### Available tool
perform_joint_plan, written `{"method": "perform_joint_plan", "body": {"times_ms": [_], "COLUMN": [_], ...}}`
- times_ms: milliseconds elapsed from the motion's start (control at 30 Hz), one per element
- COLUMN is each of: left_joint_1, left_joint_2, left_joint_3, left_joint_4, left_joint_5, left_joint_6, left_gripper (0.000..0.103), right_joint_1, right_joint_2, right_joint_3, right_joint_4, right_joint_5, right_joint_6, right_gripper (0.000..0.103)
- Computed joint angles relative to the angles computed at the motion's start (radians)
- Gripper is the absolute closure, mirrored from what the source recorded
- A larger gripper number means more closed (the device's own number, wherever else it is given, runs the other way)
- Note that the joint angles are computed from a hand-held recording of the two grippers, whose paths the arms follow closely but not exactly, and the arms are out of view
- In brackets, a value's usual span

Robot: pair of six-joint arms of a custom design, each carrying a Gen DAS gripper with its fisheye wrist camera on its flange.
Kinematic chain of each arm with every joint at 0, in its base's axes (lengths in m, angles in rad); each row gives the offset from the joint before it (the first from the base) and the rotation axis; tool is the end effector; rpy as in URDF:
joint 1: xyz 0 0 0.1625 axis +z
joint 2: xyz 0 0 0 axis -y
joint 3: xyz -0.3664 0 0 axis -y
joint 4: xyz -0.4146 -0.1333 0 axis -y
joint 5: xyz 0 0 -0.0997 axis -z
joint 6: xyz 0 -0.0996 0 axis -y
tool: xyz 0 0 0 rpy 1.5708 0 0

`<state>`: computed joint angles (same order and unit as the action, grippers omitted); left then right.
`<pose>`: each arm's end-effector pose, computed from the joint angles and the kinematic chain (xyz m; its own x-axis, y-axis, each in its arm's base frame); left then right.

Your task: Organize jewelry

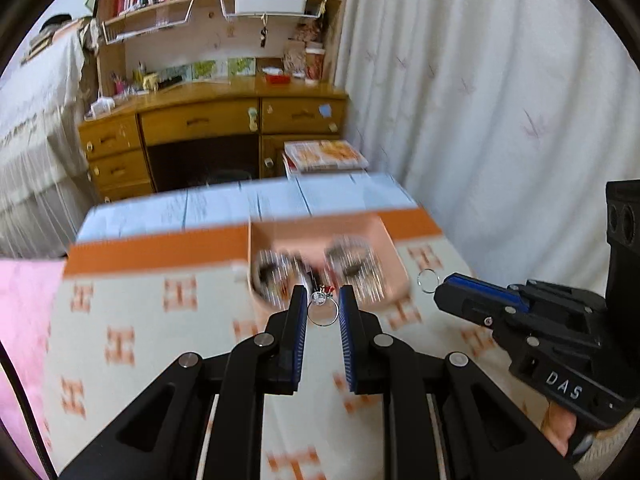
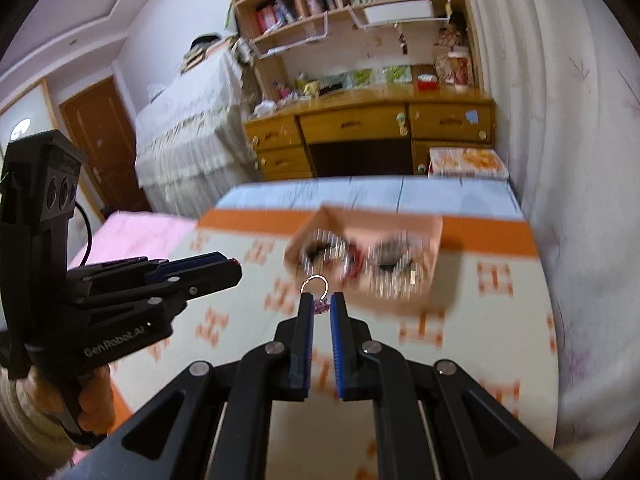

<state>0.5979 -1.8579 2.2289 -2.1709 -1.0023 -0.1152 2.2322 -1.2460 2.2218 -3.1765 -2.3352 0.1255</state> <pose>-0.2244 -0.3790 0.3045 -0.6641 0.5605 -0.4947 0.7334 0.6167 -0.2859 0.3408 -0.3331 0.1670 -0.8757 -0.0408 0.4811 -0.3898 0.6479 -0.6544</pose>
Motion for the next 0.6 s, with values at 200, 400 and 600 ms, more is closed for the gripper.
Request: {"method": "perform_joint_plan", "body": {"times_ms": [200, 400, 600], "left_joint_1": [0.076, 0.084, 0.057], "left_joint_2": [0.248, 0.272, 0.172], "left_joint_3": [-0.172, -0.19, -0.109], "left_joint_4": [-0.106, -0.14, -0.086], "left_joint_5": [0.054, 0.096, 0.144], "left_joint_6": [0.037, 0.054, 0.028], "left_gripper": [0.031, 0.016, 0.001], "right_joint_1": [-0.083, -0.09, -0.067], "right_joint_2": [0.041, 0.071, 0.052], "right_joint_3": [-0.153, -0.193, -0.127], "right_joint_4": [0.106, 0.15, 0.145], "right_joint_5": [0.031, -0.028, -0.052], "right_joint_6": [0.053, 0.088, 0.101], "right_gripper": [0.093, 0.092, 0.092]}}
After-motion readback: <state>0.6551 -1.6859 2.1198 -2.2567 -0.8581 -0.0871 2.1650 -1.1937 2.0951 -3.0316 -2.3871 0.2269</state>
